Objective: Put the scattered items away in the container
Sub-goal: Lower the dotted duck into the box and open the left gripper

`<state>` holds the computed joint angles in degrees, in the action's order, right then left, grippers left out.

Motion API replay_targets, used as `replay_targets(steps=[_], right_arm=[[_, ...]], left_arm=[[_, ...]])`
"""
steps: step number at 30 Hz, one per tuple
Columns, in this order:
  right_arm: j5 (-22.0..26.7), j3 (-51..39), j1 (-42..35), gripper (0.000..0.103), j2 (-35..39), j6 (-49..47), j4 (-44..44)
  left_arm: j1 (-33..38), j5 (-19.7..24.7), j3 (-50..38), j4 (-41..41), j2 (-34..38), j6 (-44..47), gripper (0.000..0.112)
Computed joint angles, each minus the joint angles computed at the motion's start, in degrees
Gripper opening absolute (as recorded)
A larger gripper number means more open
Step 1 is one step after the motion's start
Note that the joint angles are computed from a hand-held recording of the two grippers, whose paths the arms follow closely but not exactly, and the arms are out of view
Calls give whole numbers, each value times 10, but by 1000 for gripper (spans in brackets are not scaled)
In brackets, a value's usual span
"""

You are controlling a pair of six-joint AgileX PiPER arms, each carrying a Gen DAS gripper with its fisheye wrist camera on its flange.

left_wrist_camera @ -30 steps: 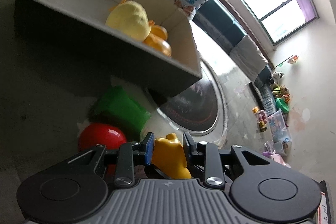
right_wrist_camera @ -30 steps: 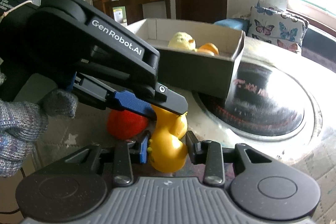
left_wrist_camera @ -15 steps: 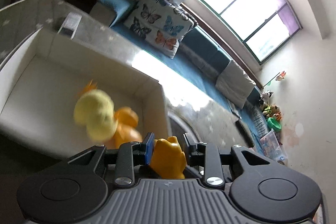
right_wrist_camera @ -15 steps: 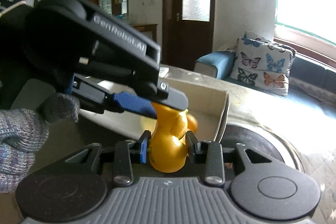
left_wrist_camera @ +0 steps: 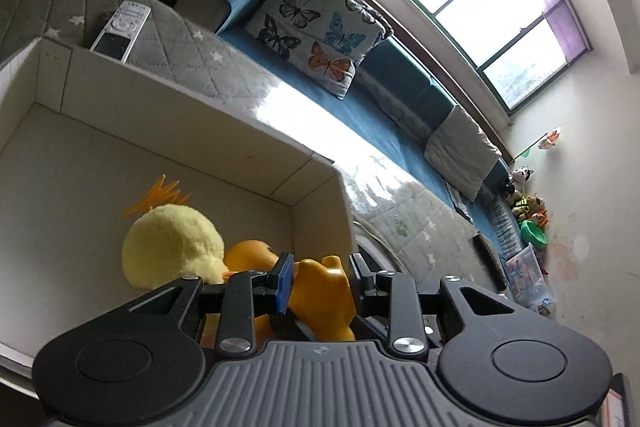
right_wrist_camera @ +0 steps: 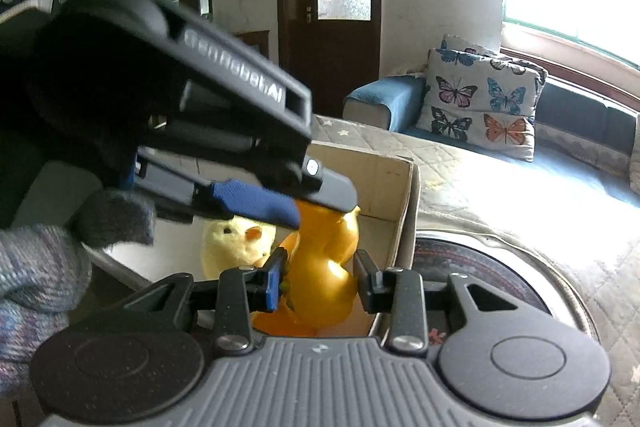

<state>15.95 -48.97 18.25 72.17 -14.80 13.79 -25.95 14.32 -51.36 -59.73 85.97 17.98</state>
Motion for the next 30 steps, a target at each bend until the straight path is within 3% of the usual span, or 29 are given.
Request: replay_targets(steps=[4, 11, 15, 23, 30], right_arm=[[-9, 5, 2, 38, -4, 28, -31], [-10, 16, -12, 44, -28, -9, 1], [-9, 26, -5, 47, -55, 63, -72], [30, 46, -5, 47, -111, 56, -58], [63, 72, 21, 52, -165, 95, -81]], left_arm=[[3, 1, 3, -10, 0, 14, 32], [0, -8, 25, 30, -33, -24, 32], [-8, -13, 41, 70, -61, -67, 32], [-29, -18, 73, 181, -118, -180, 32], [-58, -18, 114, 355, -176, -366, 32]])
